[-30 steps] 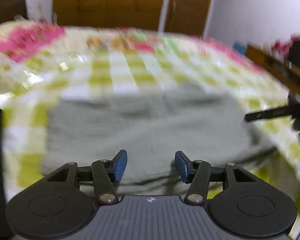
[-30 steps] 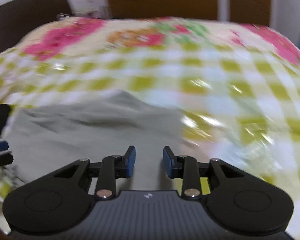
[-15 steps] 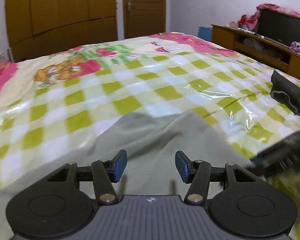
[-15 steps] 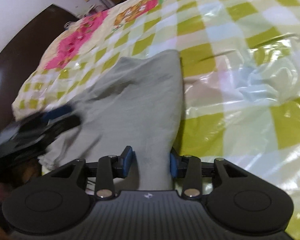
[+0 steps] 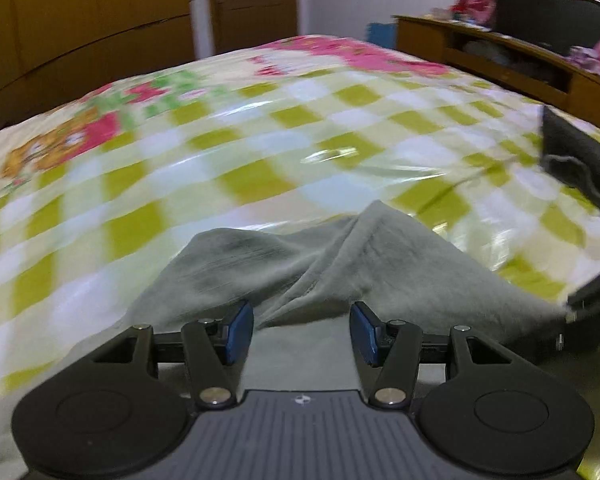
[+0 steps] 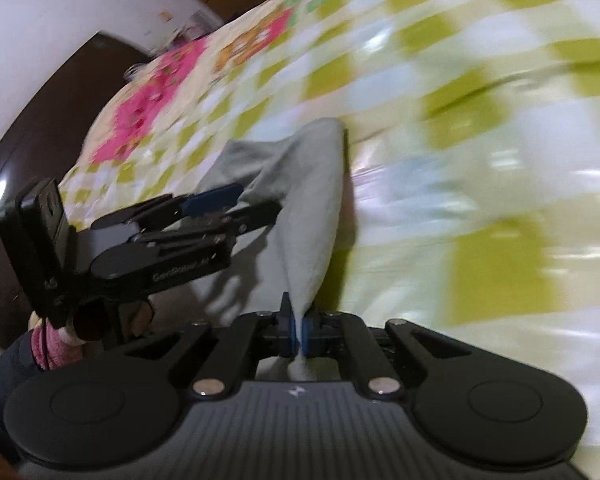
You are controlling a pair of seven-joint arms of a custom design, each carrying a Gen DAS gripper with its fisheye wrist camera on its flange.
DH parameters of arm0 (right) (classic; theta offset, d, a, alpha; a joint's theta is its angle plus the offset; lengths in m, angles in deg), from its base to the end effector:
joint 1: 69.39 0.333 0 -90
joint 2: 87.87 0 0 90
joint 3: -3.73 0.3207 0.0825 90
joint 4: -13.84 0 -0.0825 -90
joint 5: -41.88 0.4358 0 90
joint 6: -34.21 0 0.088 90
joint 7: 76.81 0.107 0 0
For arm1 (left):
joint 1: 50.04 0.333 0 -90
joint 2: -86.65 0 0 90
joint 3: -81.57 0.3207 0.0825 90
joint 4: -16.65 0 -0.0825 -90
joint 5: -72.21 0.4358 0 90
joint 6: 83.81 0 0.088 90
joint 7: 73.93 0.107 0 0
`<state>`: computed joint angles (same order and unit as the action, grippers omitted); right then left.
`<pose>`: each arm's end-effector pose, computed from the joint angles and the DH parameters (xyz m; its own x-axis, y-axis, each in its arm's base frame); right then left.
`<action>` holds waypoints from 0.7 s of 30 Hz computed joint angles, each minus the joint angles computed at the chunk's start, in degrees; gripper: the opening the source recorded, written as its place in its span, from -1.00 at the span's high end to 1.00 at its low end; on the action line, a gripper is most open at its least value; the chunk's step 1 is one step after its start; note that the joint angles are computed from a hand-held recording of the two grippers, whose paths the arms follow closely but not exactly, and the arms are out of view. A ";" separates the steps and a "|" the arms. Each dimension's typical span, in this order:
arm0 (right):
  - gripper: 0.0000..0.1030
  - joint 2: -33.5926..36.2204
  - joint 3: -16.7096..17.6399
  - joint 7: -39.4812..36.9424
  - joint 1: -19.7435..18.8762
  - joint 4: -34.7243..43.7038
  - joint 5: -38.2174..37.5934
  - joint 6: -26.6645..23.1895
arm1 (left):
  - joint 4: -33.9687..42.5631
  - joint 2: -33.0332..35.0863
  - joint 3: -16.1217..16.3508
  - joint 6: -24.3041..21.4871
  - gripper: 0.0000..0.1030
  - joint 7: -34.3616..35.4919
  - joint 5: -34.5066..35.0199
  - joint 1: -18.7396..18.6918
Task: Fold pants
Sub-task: 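Grasp the grey-green pants edge with the right gripper and lift it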
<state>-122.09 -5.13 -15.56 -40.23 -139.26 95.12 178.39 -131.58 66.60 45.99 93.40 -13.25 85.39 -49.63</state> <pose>0.4086 0.1459 0.4407 0.3081 -0.7240 -0.6172 -0.9020 -0.0161 -0.4313 0.4009 -0.3087 0.4162 -0.3717 -0.9284 -0.0041 -0.6334 0.2569 -0.7299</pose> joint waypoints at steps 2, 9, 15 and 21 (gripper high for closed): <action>0.95 -2.32 0.59 3.25 -3.80 -1.37 -4.32 0.31 | 1.97 0.77 -4.25 0.17 -0.25 -2.65 1.54 3.36; 0.77 -7.69 -1.73 8.39 -7.57 -3.54 -13.29 -2.46 | -2.66 -13.51 -8.23 -6.54 -0.25 -11.47 1.23 4.19; 0.64 -6.96 -2.35 7.80 -4.82 -3.65 -14.76 3.62 | -8.11 -22.70 -7.45 -13.89 -0.25 -18.57 1.01 -2.37; 0.56 -4.75 -4.52 9.11 -4.12 -2.11 -16.60 4.48 | -8.04 -22.79 -7.45 -18.63 -0.26 -20.62 5.38 -5.30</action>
<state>-126.84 -9.65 -6.45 -44.35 -141.37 78.52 182.87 -139.62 43.81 38.54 74.77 -33.87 90.77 -54.93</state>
